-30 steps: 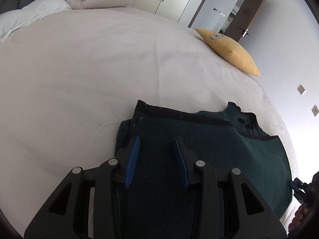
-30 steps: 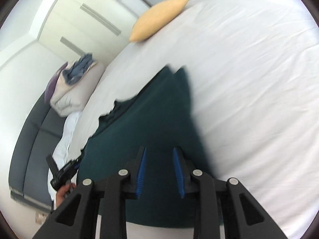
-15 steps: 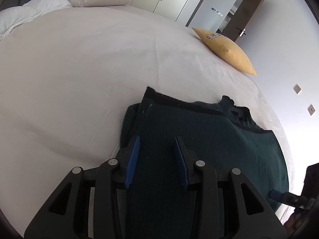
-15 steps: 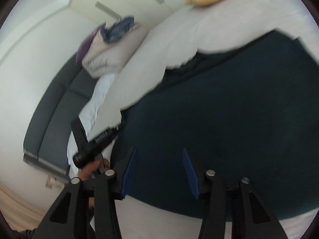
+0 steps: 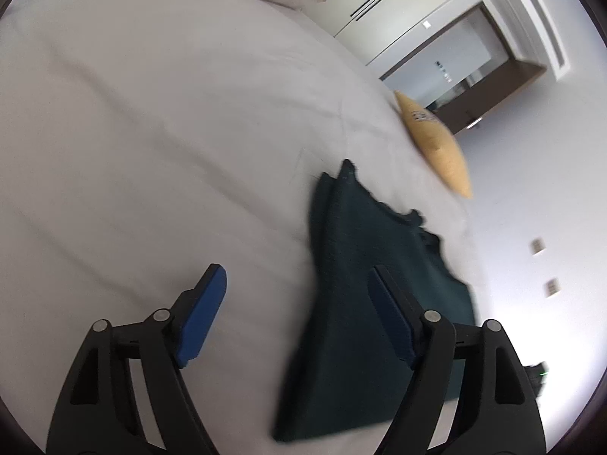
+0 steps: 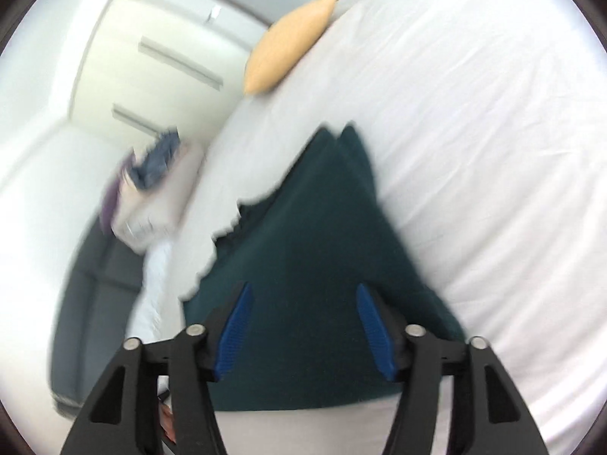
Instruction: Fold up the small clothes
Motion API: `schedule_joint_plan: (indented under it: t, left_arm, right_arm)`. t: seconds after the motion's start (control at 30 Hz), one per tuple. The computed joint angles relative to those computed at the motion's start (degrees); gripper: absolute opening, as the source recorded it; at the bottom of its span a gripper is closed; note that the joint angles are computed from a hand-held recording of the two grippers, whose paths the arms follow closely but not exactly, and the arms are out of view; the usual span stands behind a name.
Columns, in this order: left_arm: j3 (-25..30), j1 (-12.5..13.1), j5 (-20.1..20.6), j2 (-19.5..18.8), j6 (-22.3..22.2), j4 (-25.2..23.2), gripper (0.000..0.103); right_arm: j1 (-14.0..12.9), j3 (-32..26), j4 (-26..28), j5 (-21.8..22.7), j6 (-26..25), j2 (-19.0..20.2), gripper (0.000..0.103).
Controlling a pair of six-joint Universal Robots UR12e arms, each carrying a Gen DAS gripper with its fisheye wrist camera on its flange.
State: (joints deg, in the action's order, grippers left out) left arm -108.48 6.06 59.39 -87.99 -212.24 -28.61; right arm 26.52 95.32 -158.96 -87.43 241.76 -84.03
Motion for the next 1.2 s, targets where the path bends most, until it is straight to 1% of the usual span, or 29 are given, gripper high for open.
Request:
schedule_joint_plan:
  t: [0.03,0.1,0.13,0.17,0.2,0.23,0.27,0.33,0.43,0.47,0.63,0.67,0.73,0.8,0.83,0.9,0.93,0.97,1.0,1.07,1.1,1.2]
  left_arm:
    - [-0.4,0.8,-3.4,0.2,-0.7,-0.4,0.079]
    - [-0.8,2.3,-11.2,0.1,-1.8,-2.4,0.079]
    - [-0.7,2.5,-13.6,0.0,-1.7,-4.0,0.079]
    - [-0.4,2.6,-15.8,-0.3,-0.7,-7.1,0.079]
    - [0.2,2.2,-15.8,-0.6,0.3,-9.6,0.079]
    - [0.5,2.1,-15.4,-0.7,1.1,-10.9,0.079]
    - [0.5,2.1,-15.7,-1.0,1.3,-11.0,0.079]
    - [1.0,2.3,-16.7,-1.6,1.6,-11.9,0.079]
    - [3.2,2.4,-19.0,-2.8,7.4,-19.0,0.079]
    - [3.7,2.5,-19.4,-3.1,8.5,-20.4,0.079]
    - [4.2,3.3,-24.4,-4.1,10.8,-24.2,0.077]
    - [4.3,3.4,-25.5,-4.1,11.8,-25.4,0.077]
    - [4.9,3.4,-27.0,-4.4,15.3,-29.2,0.077]
    - [5.4,3.4,-28.1,-4.8,16.3,-30.8,0.077]
    - [5.4,3.5,-28.8,-5.0,16.0,-31.1,0.076]
    - [5.0,3.6,-30.7,-5.3,14.7,-30.2,0.064]
    - [4.7,3.3,-30.7,-5.4,13.1,-28.7,0.053]
    - [4.0,3.4,-31.0,-5.4,12.0,-27.7,0.039]
    - [3.6,3.4,-31.1,-5.4,11.1,-26.7,0.032]
    - [1.8,3.8,-32.2,-5.0,8.3,-23.4,0.028]
    - [0.9,3.8,-32.7,-4.8,6.3,-20.6,0.027]
    - [-0.4,4.2,-33.8,-4.5,3.3,-16.3,0.025]
  right_arm:
    - [0.1,0.4,-1.5,-0.4,0.5,-0.3,0.067]
    - [0.4,0.2,-3.5,1.2,-0.1,0.0,0.067]
    - [0.6,-0.4,-4.0,2.7,-0.8,0.6,0.067]
    - [0.7,-1.1,-4.2,3.9,-1.4,1.1,0.067]
    - [1.0,-2.1,-4.3,5.5,-1.9,2.0,0.067]
    - [1.0,-2.2,-4.6,6.7,-2.2,2.1,0.067]
    - [1.1,-2.1,-4.8,7.7,-2.6,2.1,0.067]
    - [1.7,-4.0,-4.2,9.2,-4.0,3.3,0.067]
    - [2.4,-5.7,-3.4,11.5,-5.8,4.5,0.067]
    - [2.5,-6.2,-2.9,12.1,-6.5,4.8,0.067]
    - [3.0,-9.5,0.1,15.1,-9.7,6.6,0.067]
    - [3.1,-10.4,1.1,15.9,-10.4,7.1,0.067]
    - [3.4,-12.1,2.8,16.8,-12.3,7.9,0.067]
    - [3.7,-14.4,4.6,17.9,-14.3,9.3,0.067]
    - [3.8,-15.6,5.4,18.4,-15.1,10.0,0.067]
    - [4.1,-18.0,7.4,18.9,-16.6,11.5,0.067]
    - [4.2,-19.3,8.5,19.3,-17.4,12.3,0.067]
    - [4.4,-20.6,9.7,19.8,-18.3,13.0,0.067]
    - [4.5,-21.8,11.0,20.0,-19.0,13.7,0.067]
    - [4.7,-24.3,13.6,20.6,-20.1,15.3,0.067]
    - [4.7,-25.4,14.6,21.1,-20.4,16.0,0.067]
    - [4.7,-28.5,18.0,23.7,-21.1,18.5,0.067]
